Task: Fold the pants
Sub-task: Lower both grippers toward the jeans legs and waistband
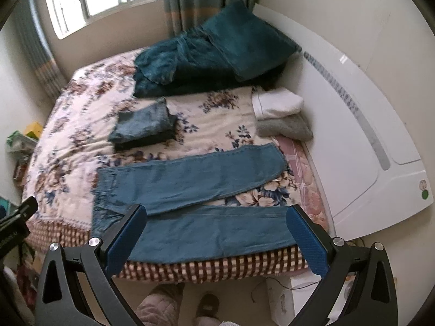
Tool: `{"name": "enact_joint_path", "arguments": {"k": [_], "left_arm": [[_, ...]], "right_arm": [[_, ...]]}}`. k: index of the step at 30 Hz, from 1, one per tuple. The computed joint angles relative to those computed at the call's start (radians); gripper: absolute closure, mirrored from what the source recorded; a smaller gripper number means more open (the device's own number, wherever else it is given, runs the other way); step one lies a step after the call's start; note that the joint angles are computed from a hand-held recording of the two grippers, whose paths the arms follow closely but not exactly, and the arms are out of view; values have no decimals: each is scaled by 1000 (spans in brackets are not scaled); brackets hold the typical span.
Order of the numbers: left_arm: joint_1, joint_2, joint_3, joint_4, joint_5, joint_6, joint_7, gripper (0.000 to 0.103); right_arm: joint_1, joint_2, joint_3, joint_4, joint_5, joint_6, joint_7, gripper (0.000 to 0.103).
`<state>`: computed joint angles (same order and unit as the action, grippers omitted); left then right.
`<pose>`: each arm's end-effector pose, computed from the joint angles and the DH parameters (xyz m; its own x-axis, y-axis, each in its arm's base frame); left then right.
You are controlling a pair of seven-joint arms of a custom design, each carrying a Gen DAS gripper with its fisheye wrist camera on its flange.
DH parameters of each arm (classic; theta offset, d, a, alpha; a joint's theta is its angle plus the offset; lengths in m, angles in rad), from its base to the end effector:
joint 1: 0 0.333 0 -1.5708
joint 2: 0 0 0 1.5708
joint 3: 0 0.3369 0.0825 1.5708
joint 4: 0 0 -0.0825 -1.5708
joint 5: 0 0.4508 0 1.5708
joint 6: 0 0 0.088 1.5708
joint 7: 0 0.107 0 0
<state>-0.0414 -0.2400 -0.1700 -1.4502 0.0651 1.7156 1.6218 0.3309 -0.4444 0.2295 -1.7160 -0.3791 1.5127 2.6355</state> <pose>0.5090 -0.1223 0.8633 -0.2250 -0.9663 -0.1254 -0.8418 0.2576 -0.4744 0.3834 0.2349 0.8063 -0.5519 -0.8339 0.0107 -0.7244 0.4730 -0.5016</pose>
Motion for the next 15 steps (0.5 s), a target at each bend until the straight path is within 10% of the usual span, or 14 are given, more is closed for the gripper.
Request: {"name": "enact_joint_path", "arguments": {"k": [15], "left_arm": [[-185, 650, 34, 316, 254, 107, 42, 0]], "right_arm": [[-177, 438, -237, -108, 73, 332, -280, 0]]}}
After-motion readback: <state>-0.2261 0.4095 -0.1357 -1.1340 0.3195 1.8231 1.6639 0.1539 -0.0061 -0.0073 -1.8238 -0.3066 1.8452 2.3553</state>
